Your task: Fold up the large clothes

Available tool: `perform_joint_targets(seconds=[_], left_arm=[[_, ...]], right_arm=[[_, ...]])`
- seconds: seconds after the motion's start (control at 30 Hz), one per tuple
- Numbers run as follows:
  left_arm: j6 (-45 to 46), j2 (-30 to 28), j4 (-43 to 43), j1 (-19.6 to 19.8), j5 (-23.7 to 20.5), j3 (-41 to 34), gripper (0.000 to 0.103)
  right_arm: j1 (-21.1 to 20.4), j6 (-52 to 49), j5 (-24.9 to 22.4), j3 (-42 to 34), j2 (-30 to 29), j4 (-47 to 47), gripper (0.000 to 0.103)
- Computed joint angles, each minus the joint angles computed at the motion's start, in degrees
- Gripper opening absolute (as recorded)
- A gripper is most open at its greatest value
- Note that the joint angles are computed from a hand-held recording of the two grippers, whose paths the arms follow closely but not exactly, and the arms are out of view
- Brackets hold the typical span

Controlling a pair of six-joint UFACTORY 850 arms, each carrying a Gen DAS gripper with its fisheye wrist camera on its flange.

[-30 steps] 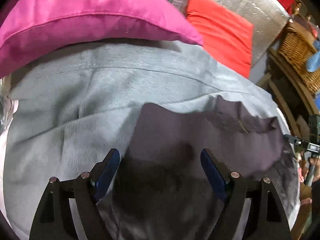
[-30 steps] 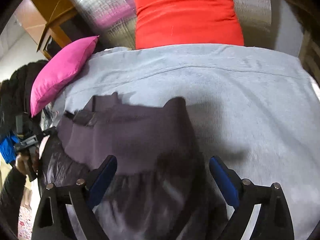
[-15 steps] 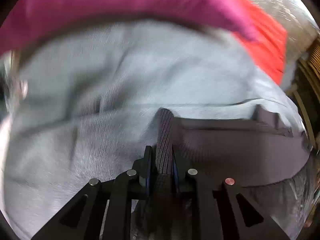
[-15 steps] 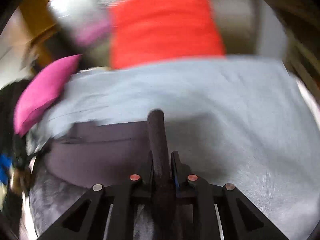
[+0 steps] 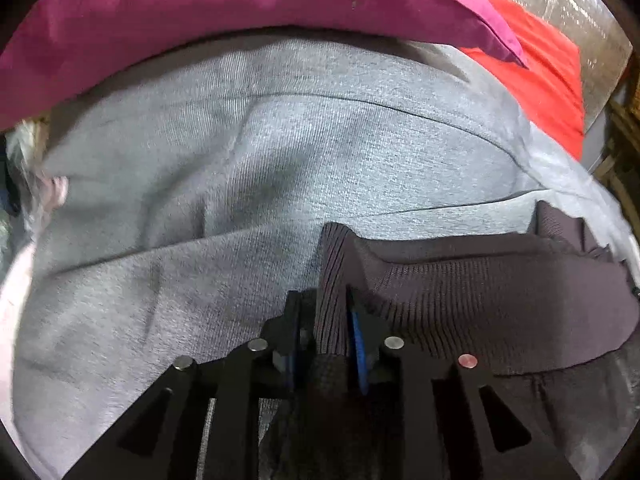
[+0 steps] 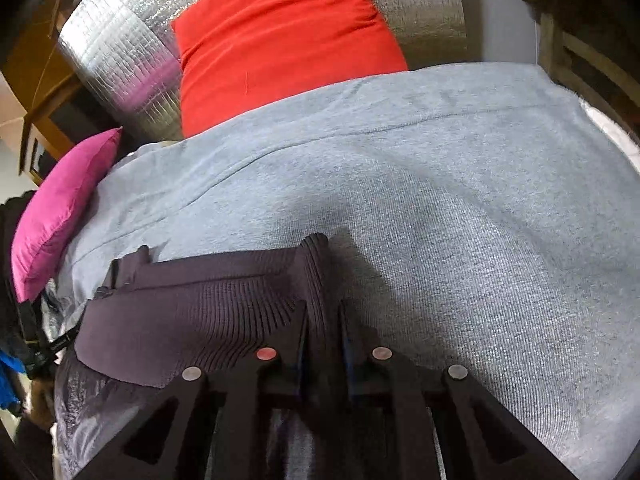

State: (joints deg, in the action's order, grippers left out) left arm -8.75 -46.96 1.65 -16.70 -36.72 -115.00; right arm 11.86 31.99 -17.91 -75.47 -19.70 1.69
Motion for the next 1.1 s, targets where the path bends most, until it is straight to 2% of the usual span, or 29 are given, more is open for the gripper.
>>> perform_joint_targets(seconds=[0.03,0.07,0.1,0.13,0.17,0.23,0.27,0.3,0.33,0.4,0.47,0.53,0.63,0.67,0.7,0.77,0.83,0.93,1.1], left_arm=[[-3.55,0.19,4.4,-0.68,-0.13,0.01,0.048],[-7.81,0.97,9.31,-1.32,-0.01,0.62,0.056],[-11.81,2.83,13.41,-1.76,1.29,2.51,0.063],[-14.33,4.78,15.46,-1.94,3.06,4.56,0.064],[-17.42,7.69,17.86,-2.0,5.42,7.58,0.064],[-26.65,12.85,27.2,-2.63,7.58,12.54,0.065],[-31.42,16.36,32.32,-2.99,9.45,16.04,0.065],[-37.03,20.2,37.95,-3.44,11.67,20.15,0.066],[-41.17,23.61,42.05,-3.7,13.54,23.92,0.068],[-45.48,29.95,46.49,-4.8,17.27,31.21,0.069],[-54.48,36.06,54.94,-7.74,19.87,39.69,0.069],[-66.48,40.25,66.08,-10.71,19.76,46.73,0.069],[-81.3,41.42,80.02,-15.9,13.88,52.64,0.069],[-82.12,39.91,81.17,-17.36,10.63,52.87,0.069],[-80.53,37.57,79.92,-17.48,9.6,51.73,0.069],[-73.52,34.92,71.84,-16.79,10.22,50.68,0.072],[-68.63,33.81,66.06,-15.62,10.51,48.86,0.077],[-66.18,32.85,64.97,-15.29,9.59,47.99,0.082],[-65.02,32.59,63.58,-15.54,8.94,47.73,0.082]], right_arm=[[0.53,3.16,-1.25,-0.73,-0.14,-3.37,0.018],[0.88,4.31,-2.82,-1.77,-0.44,-4.69,0.027],[1.46,6.83,-4.58,-2.59,-0.46,-7.12,0.053],[2.44,11.75,-8.74,-3.89,-0.07,-11.76,0.075],[3.13,15.05,-10.66,-4.29,0.46,-15.03,0.097],[5.27,24.67,-10.99,-1.52,5.01,-26.7,0.097],[7.08,29.98,-13.63,-0.85,7.55,-32.69,0.097],[8.82,35.95,-14.22,0.58,9.43,-38.67,0.097],[10.65,40.53,-13.62,2.37,11.53,-43.16,0.097],[16.64,48.96,-13.47,6.28,15.79,-51.16,0.097],[22.73,56.99,-15.58,8.6,16.84,-58.91,0.097],[30.1,66.65,-20.95,10.33,15.46,-67.37,0.097],[36.54,69.39,-29.95,8.91,9.78,-70.79,0.097],[37.57,68.61,-32.72,8.01,7.64,-71.23,0.097],[37.81,67.05,-34.72,7.0,5.69,-70.58,0.097],[36.18,66.22,-33.49,6.84,4.59,-67.04,0.095],[34.78,67.44,-34.41,7.48,4.9,-65.59,0.095],[33.11,66.38,-33.21,7.66,4.9,-62.95,0.097],[32.57,64.33,-33.49,6.62,4.21,-60.49,0.099]])
